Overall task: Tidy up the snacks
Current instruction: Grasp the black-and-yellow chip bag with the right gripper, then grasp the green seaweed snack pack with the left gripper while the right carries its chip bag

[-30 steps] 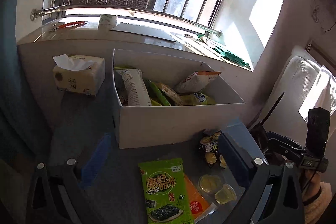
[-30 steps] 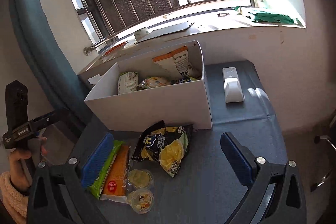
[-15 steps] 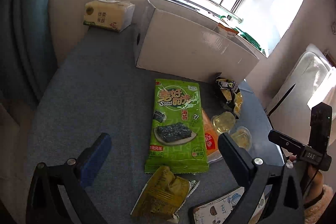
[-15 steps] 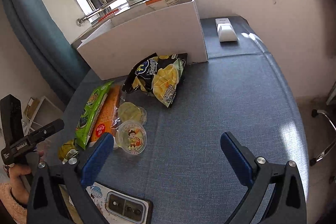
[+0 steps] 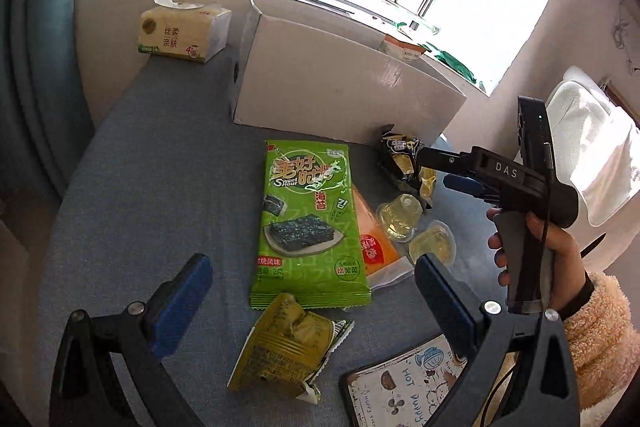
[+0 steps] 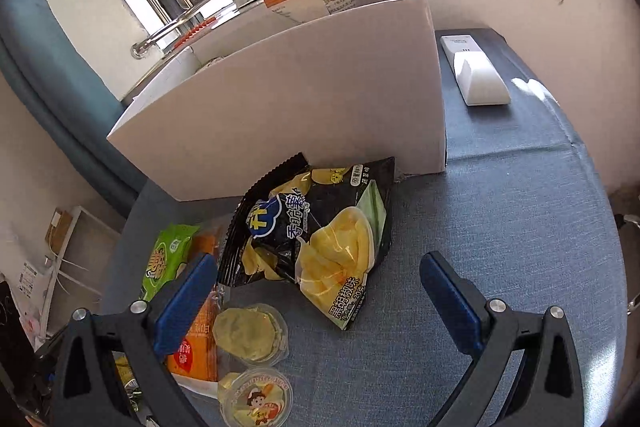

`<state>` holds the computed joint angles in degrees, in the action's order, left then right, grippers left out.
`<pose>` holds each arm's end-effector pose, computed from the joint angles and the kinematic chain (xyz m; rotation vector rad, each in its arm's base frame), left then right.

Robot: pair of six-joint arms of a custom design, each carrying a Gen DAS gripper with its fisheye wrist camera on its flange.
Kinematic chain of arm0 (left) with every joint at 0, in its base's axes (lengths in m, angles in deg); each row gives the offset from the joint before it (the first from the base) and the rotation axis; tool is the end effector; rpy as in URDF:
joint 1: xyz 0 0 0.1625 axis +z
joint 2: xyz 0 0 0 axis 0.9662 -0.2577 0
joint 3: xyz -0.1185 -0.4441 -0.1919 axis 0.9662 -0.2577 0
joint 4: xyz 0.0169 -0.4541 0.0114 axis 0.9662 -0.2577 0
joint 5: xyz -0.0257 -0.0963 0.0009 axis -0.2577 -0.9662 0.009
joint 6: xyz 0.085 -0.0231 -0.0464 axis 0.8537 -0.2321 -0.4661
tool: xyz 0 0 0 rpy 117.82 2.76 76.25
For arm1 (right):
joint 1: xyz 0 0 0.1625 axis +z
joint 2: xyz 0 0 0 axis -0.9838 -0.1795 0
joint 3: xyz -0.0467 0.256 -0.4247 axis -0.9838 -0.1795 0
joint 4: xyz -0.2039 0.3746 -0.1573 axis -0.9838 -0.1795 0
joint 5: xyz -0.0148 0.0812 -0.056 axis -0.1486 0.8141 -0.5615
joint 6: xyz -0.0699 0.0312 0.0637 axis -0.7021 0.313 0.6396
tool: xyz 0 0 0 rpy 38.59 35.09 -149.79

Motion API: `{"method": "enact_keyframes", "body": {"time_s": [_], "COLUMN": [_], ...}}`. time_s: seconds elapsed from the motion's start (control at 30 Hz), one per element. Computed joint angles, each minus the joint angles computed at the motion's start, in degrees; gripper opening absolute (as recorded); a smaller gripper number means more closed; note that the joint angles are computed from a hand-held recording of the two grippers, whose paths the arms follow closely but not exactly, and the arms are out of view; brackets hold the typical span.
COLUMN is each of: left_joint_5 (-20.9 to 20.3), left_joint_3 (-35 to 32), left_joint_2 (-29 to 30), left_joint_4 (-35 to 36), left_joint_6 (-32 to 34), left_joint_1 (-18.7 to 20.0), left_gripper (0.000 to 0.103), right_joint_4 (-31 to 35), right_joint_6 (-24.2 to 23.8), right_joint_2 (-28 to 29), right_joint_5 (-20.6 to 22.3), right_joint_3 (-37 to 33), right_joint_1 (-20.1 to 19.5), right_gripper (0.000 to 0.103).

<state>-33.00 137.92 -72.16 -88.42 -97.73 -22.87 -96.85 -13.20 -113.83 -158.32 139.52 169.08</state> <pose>-0.2474 -0.6156 0.1092 0.5079 2.6851 -0.8008 0.0958 -0.7180 0.2390 0.2741 -2.6142 0.7984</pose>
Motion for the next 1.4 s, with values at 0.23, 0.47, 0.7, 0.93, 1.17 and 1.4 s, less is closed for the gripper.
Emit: {"method": "enact_keyframes", "body": {"time_s": [0.23,0.47,0.7,0.93,1.17,1.4], "left_joint_5": [-0.09,0.38,0.19,0.02,2.03,2.62], "left_joint_3": [0.59,0.13,-2.03,-7.00,-13.75,-13.81], "left_joint_2": [-0.78,-0.28,1.05,4.16,8.15,8.50], "left_joint_4": [0.47,1.36,2.63,6.96,14.90,14.25], "left_joint_6": [-1.47,-1.86,-0.60,1.93,2.31,5.24], "left_joint_1": [0.51,0.68,0.94,1.32,2.12,2.36], "left_gripper": [0.103,0.103,0.103,0.103,0.103,0.067], "right_joint_4": [1.60,2.07,0.73,-1.74,-3.21,-3.44], "right_joint_6": [-2.17,-6.08,-4.60,-0.16,2.09,2.06], "right_joint_2": [3.36,2.77,-2.89,-9.24,-13.81,-15.84], "right_joint_5": [-2.27,-1.54,4.97,8.70,8.59,8.72], "right_joint_3": [-3.58,-2.22,3.31,9.92,14.26,15.90], "right_joint_1": [0.46,0.81,-0.48,-2.38,-3.93,-4.76], "right_gripper": [0.090,0.051,0.049,0.049,0.049,0.050]}}
